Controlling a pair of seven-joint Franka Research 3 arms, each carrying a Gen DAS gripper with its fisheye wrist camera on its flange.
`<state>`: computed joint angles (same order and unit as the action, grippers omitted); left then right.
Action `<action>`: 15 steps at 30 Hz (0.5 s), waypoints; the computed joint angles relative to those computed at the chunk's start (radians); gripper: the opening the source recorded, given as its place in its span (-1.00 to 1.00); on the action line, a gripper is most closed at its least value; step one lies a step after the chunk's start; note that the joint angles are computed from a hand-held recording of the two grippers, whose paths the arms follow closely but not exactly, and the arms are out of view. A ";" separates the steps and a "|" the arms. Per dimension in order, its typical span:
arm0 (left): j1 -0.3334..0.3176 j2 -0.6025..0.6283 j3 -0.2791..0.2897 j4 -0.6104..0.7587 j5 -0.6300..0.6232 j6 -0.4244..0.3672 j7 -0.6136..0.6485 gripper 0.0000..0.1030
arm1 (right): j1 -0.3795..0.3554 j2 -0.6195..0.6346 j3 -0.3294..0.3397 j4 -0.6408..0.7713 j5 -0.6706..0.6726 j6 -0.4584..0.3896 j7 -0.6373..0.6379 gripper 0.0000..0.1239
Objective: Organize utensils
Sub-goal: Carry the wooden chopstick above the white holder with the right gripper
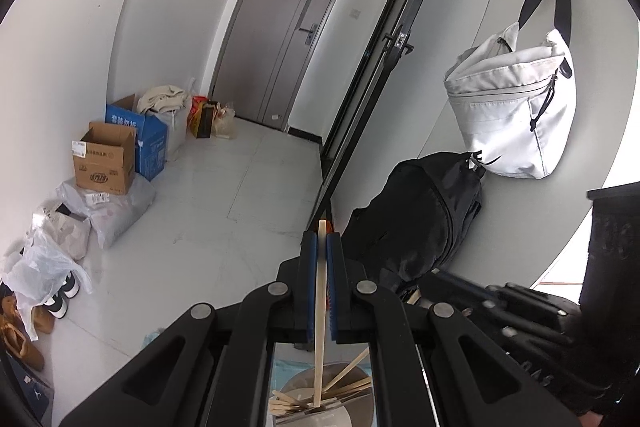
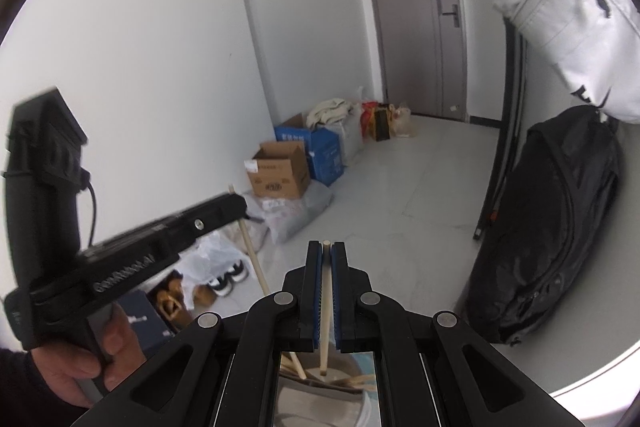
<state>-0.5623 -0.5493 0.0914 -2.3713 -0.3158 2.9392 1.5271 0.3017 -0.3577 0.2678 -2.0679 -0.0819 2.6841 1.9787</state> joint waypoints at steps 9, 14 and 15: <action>-0.007 0.041 0.009 0.036 -0.014 0.010 0.013 -0.99 | -0.001 0.006 -0.001 -0.009 -0.002 0.002 0.021 -0.94; -0.010 0.013 0.002 -0.012 0.002 0.017 0.037 -0.99 | 0.002 0.019 -0.001 0.006 -0.009 -0.016 0.017 -0.94; -0.019 0.006 0.011 -0.020 -0.005 0.009 0.040 -0.99 | 0.005 0.024 -0.003 0.011 -0.008 -0.019 0.010 -0.94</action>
